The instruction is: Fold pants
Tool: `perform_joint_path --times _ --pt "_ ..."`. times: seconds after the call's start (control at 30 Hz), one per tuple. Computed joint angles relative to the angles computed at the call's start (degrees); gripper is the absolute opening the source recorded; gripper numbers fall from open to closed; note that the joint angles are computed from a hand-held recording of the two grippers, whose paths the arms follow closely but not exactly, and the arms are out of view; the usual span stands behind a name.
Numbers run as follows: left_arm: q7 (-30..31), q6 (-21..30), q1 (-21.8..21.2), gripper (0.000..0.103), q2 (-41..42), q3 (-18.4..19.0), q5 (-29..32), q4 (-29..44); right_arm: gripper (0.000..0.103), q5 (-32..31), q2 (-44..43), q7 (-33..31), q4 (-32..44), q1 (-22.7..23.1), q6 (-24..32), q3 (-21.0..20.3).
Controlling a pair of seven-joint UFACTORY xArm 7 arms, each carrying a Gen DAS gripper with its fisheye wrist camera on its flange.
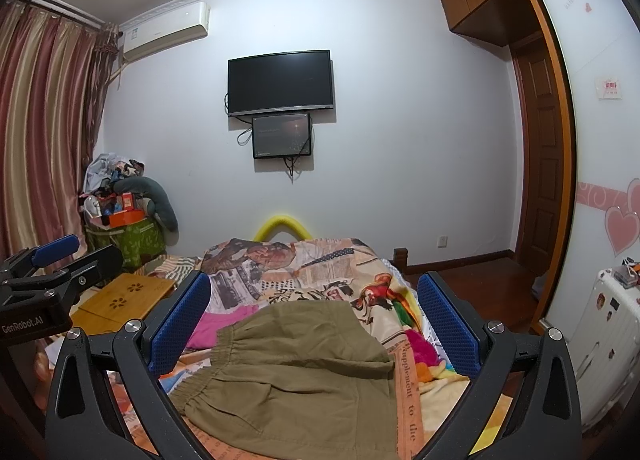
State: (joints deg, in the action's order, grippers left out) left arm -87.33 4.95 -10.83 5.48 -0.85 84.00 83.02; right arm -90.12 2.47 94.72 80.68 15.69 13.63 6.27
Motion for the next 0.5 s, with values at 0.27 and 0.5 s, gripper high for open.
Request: perform_joint_path --times 0.27,0.5 --pt "8.9 0.1 -0.5 0.103 3.7 0.8 -9.1 2.3 0.103 4.2 1.5 -3.7 0.6 -0.3 -0.2 -0.8" --pt "26.4 5.0 -0.8 0.103 13.1 1.1 -25.7 10.1 0.103 15.1 6.5 -13.8 3.1 -0.1 -0.3 -3.1"
